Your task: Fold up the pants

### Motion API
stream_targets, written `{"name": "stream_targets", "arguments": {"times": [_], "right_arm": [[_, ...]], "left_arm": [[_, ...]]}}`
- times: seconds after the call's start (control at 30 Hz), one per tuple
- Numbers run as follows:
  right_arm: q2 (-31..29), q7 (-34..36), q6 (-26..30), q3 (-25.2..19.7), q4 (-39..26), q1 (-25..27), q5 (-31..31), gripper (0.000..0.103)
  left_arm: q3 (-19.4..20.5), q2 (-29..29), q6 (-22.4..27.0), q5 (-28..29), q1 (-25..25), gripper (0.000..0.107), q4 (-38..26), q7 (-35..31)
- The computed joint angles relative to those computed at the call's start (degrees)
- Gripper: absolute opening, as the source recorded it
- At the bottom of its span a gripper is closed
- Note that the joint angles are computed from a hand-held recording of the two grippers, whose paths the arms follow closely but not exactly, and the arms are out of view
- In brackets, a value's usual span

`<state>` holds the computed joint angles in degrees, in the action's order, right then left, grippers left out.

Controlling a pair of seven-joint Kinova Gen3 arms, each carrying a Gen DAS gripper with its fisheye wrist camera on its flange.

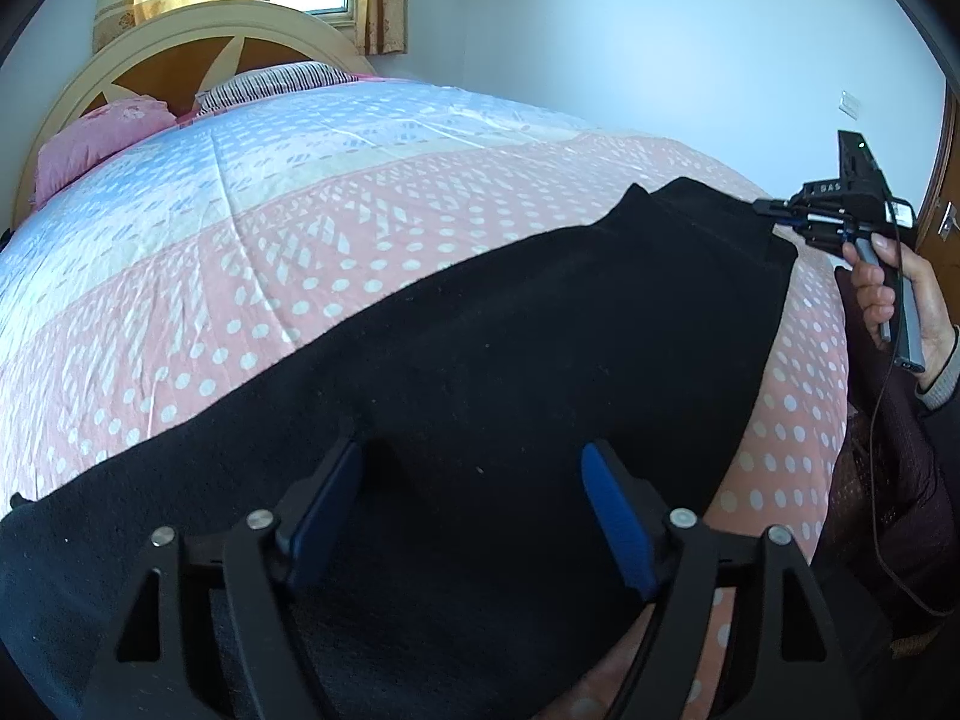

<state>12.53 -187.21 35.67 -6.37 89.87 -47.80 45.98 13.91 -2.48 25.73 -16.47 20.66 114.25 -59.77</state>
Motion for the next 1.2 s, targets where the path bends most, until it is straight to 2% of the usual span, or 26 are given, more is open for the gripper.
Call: {"name": "stream_targets", "arguments": {"times": [0.07,0.1,0.23,0.4,0.47,0.53,0.57,0.6,0.7,0.73,0.8,0.83,0.9,0.97,1.03,1.1,1.13,1.2], "right_arm": [[-1.2,-2.2,3.3,-0.5,0.5,-1.1,3.0,0.005],[-1.6,-2.2,4.7,-2.1,0.8,0.0,3.2,0.005],[-1.2,-3.3,6.5,-10.5,2.8,7.9,2.1,0.005],[-0.3,-3.3,4.6,-11.1,4.2,9.5,0.0,0.006],[-0.3,-2.3,4.3,-9.4,3.9,8.2,-1.0,0.006],[-0.6,-1.2,3.7,-5.2,4.2,5.1,-3.1,0.009],[-1.0,-1.9,4.2,-4.1,4.5,4.1,-3.3,0.016],[-1.1,-3.2,5.5,-2.6,4.3,2.2,-2.9,0.020],[-1.6,-4.2,12.2,2.0,2.3,-5.3,1.0,0.020],[-1.5,-2.8,14.1,2.3,0.8,-6.4,1.4,0.020],[-0.5,1.8,16.0,0.0,-2.7,-5.6,2.1,0.020],[0.5,4.1,15.8,-2.6,-4.5,-3.7,2.8,0.022],[2.7,8.8,12.6,-7.9,-7.0,0.6,2.8,0.034],[5.3,13.4,11.3,-13.2,-9.8,5.0,0.6,0.037],[8.4,18.1,13.8,-17.5,-13.2,7.5,-1.7,0.037],[12.0,22.5,18.5,-18.2,-16.9,7.1,-5.3,0.037],[12.8,23.7,20.7,-17.0,-18.2,5.5,-5.9,0.037],[13.2,25.0,24.6,-12.6,-20.4,0.2,-5.5,0.037]], "left_arm": [[-0.2,0.0,-0.3,0.6,0.0,0.081,0.1,-0.7],[-0.6,-0.1,-0.3,0.7,0.4,0.081,0.3,-0.8],[-0.5,1.3,-0.4,1.2,0.2,0.084,-0.9,-1.7],[-1.0,1.4,-0.5,2.4,0.6,0.087,-0.9,-3.0],[-1.1,1.5,-0.6,2.9,0.5,0.087,-0.9,-3.6],[-1.3,1.5,-0.7,3.5,0.5,0.087,-0.9,-4.0],[-1.3,1.5,-0.7,3.5,0.5,0.088,-0.9,-4.0],[-1.2,1.5,-0.7,3.3,0.5,0.088,-0.9,-3.9],[-1.0,1.4,-1.2,0.4,1.0,0.088,-0.5,-0.5],[-0.9,1.1,-1.3,-1.6,1.4,0.088,-0.2,1.8],[2.2,-0.2,-1.5,-5.5,-1.1,0.088,0.7,6.5],[4.2,-1.0,-2.0,-7.1,-3.1,0.088,1.4,8.8],[8.0,-3.0,-2.4,-10.3,-6.9,0.088,2.9,13.5],[8.6,-4.4,-2.3,-14.2,-7.7,0.088,4.2,18.1],[8.9,-4.6,0.3,-15.5,-8.0,0.089,4.1,19.9],[5.0,-3.4,3.2,-13.1,-4.3,0.089,3.1,17.9],[3.0,-2.9,4.3,-10.8,-2.8,0.089,2.6,16.1],[2.2,-3.5,4.1,-8.9,-2.7,0.089,3.0,14.7]]}}
